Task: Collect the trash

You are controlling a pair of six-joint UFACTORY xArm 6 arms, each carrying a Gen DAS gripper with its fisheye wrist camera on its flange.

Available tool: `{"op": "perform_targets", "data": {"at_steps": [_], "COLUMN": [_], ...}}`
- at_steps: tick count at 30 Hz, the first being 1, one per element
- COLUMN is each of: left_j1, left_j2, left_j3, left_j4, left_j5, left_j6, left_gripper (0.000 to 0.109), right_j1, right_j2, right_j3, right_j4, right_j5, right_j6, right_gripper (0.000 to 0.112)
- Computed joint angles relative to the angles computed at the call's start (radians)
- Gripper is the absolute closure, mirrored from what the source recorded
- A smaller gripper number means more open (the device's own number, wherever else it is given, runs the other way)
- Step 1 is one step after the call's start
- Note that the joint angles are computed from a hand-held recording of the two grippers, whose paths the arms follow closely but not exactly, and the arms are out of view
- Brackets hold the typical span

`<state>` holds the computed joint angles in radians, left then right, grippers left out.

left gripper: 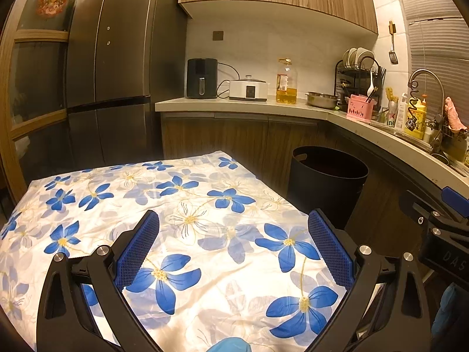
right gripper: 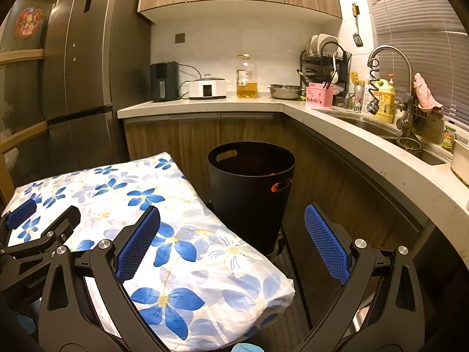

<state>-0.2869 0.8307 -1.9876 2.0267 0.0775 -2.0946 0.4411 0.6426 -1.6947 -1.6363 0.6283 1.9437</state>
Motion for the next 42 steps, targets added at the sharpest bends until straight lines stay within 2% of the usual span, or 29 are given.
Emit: {"op": "perform_targets", "data": {"at_steps": [7,18,42], "left_j1": [-0.001,0.001,0.002], "left_j2": [-0.028,-0.037,-0.039], "left_j3": [0.029,0.037,0.041], "left_j4": [0.095,0.128,0.111], "left_j5": [0.006,-0.004,-0.006], "left_j6": [-0.101,-0.141,-0.124], "left_gripper": [0.012,0.012,0.012], "right_j1": [0.016,0.026,0.028], "right_j2": [-0.012,-0.012,-0.004], "right_j3": [0.012,0.009,-0.002], "right_j4": [-0.008,-0.006,0.006], "right_j5": [0.019,0.024,0.023], "right_j6": [0.007,0.000,-0.011], "right_gripper": [0.015,0.015,0.015]}}
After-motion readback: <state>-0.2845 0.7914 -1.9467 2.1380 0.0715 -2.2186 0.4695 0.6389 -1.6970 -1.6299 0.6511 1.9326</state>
